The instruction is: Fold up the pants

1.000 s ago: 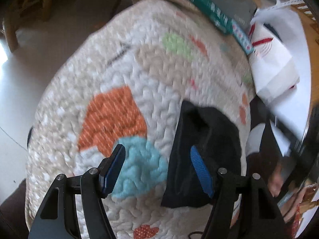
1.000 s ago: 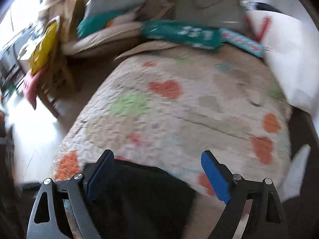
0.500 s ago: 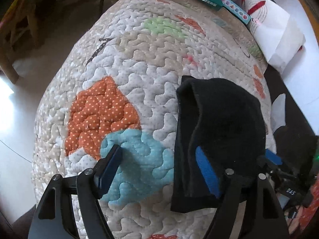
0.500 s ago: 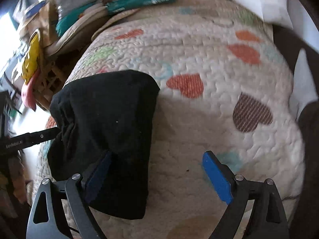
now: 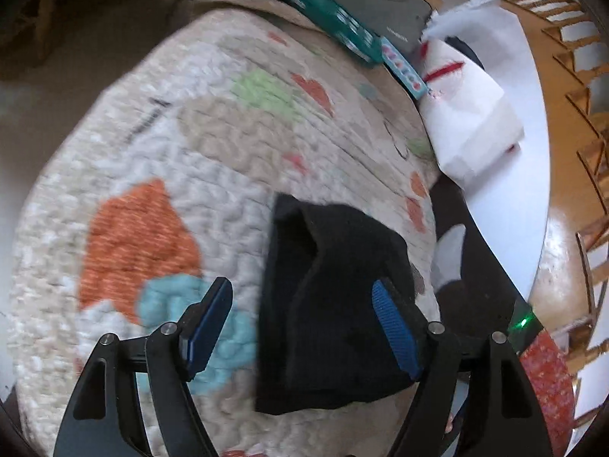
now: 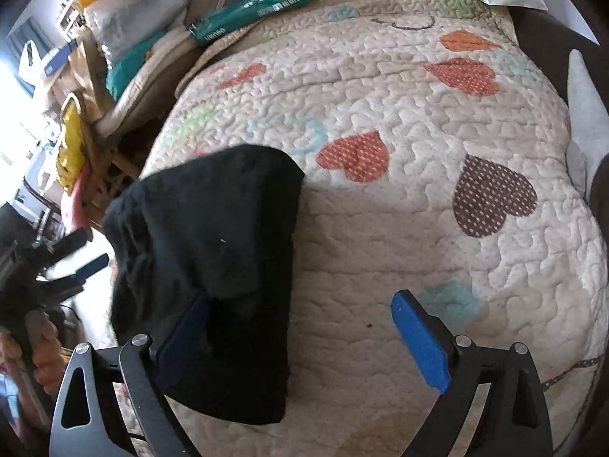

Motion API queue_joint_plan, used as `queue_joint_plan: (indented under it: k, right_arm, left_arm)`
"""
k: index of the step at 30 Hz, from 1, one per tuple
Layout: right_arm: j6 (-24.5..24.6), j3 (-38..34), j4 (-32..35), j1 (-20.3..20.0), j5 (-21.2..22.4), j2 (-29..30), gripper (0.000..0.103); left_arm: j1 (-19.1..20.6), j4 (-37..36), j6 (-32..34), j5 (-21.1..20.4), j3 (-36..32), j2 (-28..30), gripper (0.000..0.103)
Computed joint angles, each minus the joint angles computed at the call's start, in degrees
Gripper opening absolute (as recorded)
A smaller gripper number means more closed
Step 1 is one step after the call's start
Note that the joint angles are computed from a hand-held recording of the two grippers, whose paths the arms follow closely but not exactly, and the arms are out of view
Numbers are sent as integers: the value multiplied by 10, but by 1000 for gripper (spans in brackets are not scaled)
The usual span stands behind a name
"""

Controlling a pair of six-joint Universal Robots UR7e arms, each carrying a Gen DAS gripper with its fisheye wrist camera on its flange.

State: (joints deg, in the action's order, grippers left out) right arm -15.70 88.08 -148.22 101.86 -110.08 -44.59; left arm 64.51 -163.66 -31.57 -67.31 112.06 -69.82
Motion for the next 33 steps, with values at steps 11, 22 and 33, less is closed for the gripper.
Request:
queue_joint_plan:
  k: [11,22,33]
  right_arm:
    - [20,-64,69,7,17,39,98]
    - [70,-60,77,-24,84,43,99]
    - [60,-83,115,-16,103,57,62]
  left_arm:
    - [0,38,9,26,-25,40,75]
    - [-4,16,13,49,-26,57,77]
    - [-22,20,56,55,-34,86,51]
